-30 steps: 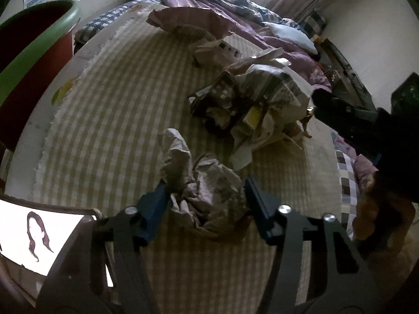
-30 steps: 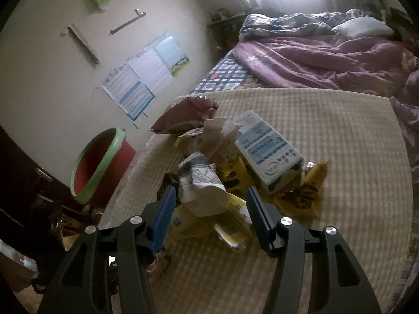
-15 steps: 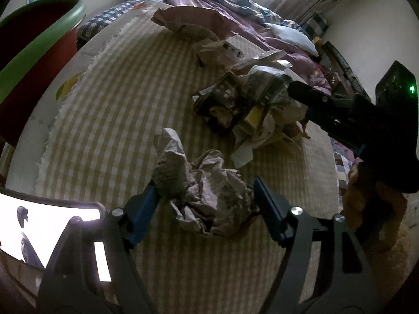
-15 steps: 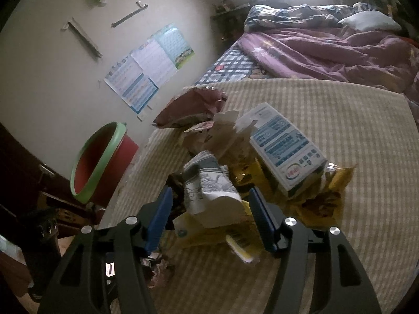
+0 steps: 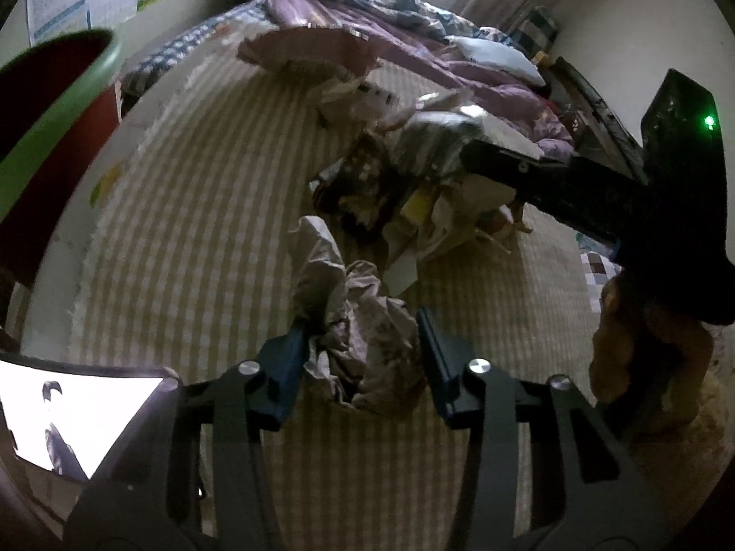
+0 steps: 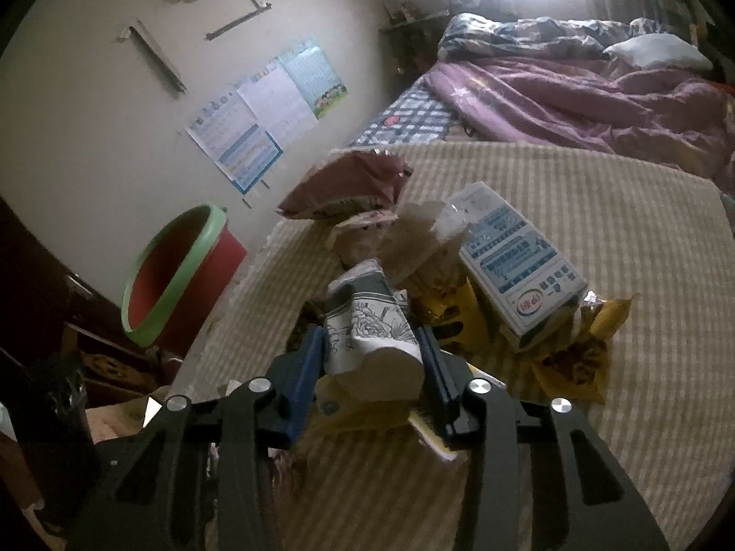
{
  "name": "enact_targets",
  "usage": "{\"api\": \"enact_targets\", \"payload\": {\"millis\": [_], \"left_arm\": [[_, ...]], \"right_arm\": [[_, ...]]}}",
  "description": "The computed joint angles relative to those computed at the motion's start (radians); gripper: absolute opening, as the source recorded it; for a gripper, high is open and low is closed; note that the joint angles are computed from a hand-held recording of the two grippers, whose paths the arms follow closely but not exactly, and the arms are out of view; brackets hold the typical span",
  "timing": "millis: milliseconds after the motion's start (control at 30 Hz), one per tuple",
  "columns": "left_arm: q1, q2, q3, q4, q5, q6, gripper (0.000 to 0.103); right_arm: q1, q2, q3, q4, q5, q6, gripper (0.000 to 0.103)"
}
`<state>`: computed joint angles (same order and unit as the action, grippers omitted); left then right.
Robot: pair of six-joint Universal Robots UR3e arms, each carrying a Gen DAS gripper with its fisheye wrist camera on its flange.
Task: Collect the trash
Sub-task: 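Grasp the crumpled grey paper with the left tool while the right tool grasps the white printed paper cup, then carry the paper and cup over the green basin and open both tools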
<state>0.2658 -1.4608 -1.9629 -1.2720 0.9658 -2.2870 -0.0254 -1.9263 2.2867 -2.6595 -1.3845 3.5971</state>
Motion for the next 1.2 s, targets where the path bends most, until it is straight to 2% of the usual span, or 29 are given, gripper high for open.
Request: {"api": "enact_targets", "payload": {"millis": [67,233,667,833,967,1200], "left_arm": [[0.018,0.031,-0.013,0.028,-0.02,-0.005,0.043],[0.072,0.1,-0.045,0.133,-0.074,-0.041,0.043],[0.134,0.154,-0.064,0.212,-0.131,-0.059,0.043],[0.184,0.135,-0.051,0.276,-0.147,-0.082,0.043],[0.252,0.081,-0.011,0.368,-0.155,-0.158,0.043],[0.339,-0.013,0.073,0.44,-0.124,-0.249,0.043]], "right_arm": [[0.014,-0.017,-0.008,0.0,-0.013,0.01,0.035],[0.043,-0.033,-0.036,-0.006,-0.045,0.014,0.035],[0.118,0.004,-0.116,-0.019,-0.103,0.035,0.035],[0.151,0.043,-0.153,-0.028,-0.125,0.04,0.035],[0.176,0.085,-0.19,-0.043,-0.137,0.045,0.035],[0.222,0.193,-0.269,-0.086,-0.131,0.052,0.035]]}}
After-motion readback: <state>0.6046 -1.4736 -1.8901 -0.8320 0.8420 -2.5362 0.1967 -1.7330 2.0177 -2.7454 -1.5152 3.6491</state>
